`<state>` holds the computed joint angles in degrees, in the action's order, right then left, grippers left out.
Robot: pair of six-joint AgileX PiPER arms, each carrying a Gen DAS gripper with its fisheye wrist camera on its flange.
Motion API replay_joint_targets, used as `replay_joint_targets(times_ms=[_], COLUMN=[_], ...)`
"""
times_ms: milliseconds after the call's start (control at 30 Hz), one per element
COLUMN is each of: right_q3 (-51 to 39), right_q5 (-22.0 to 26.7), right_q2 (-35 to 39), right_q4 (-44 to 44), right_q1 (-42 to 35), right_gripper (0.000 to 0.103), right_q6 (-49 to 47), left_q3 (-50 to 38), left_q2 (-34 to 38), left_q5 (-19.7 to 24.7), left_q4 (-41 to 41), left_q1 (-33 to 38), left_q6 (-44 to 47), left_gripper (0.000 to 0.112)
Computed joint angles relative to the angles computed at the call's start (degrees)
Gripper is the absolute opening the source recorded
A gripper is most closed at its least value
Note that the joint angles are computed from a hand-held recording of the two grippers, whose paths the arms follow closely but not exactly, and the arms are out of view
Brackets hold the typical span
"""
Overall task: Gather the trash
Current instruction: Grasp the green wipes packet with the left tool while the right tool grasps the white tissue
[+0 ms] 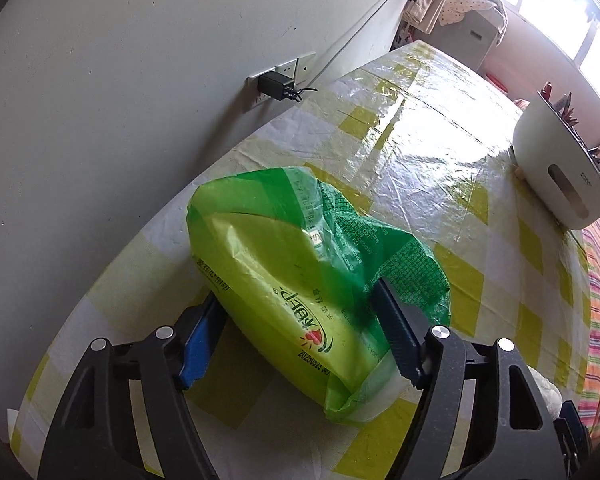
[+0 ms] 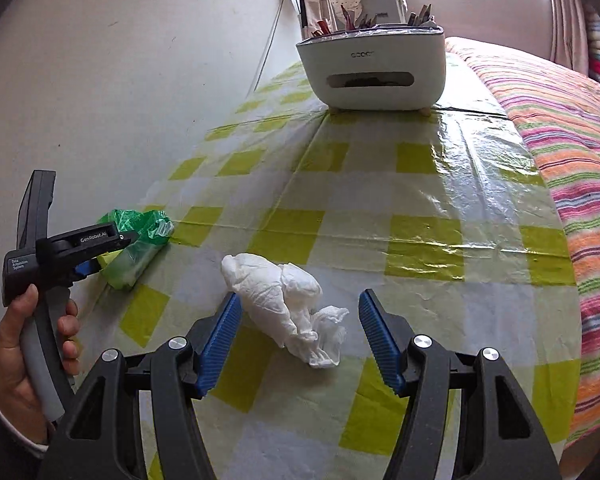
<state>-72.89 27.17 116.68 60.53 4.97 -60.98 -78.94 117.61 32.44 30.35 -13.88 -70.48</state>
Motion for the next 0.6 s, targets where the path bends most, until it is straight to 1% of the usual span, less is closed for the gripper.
replay_joint_targets(times_ms=[67, 133, 167, 200, 233, 267, 300, 333, 433, 467, 500, 600], right_q3=[-5.54, -8.92, -10.94, -10.91, -11.61, -11.46, -10.78, -9.9, -4.42, -2.05, -0.35, 6.36], right_q5=[2.77, 2.68, 3.96, 2.98, 2.97, 2.32, 1.85, 1.42, -1.84, -2.79, -2.75, -2.97], right_q2=[3.53, 5.84, 7.12, 7.02, 7.24, 6.97, 6.46, 5.93, 2.96, 1.78, 0.87, -2.58], right_q4=[-7.38, -12.67, -15.43, -16.47, -19.7, -21.86, -22.65, -22.08, -19.11, -16.4, -13.53, -3.08], right_q1=[1.2, 2.71, 3.17, 3.87, 4.45, 5.05, 5.44, 5.8, 6.25, 6.13, 5.62, 3.92], right_gripper=[0.06, 0.06, 0.062, 0.061, 0.059, 0.056, 0.044, 0.03, 0.027, 0.026, 0.026, 0.026], right_q6=[6.25, 10.84, 12.91, 12.68, 14.75, 16.0, 16.34, 15.57, 10.56, 7.37, 4.5, -5.28], left_q3=[0.36, 0.58, 0.94, 0.94, 1.01, 1.05, 1.12, 1.37, 2.1, 2.57, 2.8, 4.14], left_q2=[-0.18, -0.28, -0.48, -0.43, -0.42, -0.33, -0.34, -0.41, -0.87, -1.18, -1.3, -2.07], left_q5=[-0.98, -1.86, -2.25, -2.44, -2.64, -3.44, -3.94, -4.72, -7.07, -8.16, -8.94, -10.88], left_q4=[-0.18, -0.75, -0.6, -0.4, -0.2, -0.52, -0.74, -1.23, -4.22, -5.54, -6.1, -5.52], left_q1=[0.8, 1.51, 1.67, 1.83, 1.81, 1.98, 1.99, 2.06, 2.33, 2.4, 2.28, 1.2], left_q6=[0.68, 1.85, 1.76, 1.87, 2.02, 2.77, 3.26, 3.87, 7.05, 8.52, 9.36, 9.99], left_gripper=[0.059, 0.055, 0.052, 0.049, 0.048, 0.043, 0.041, 0.04, 0.034, 0.032, 0.03, 0.028])
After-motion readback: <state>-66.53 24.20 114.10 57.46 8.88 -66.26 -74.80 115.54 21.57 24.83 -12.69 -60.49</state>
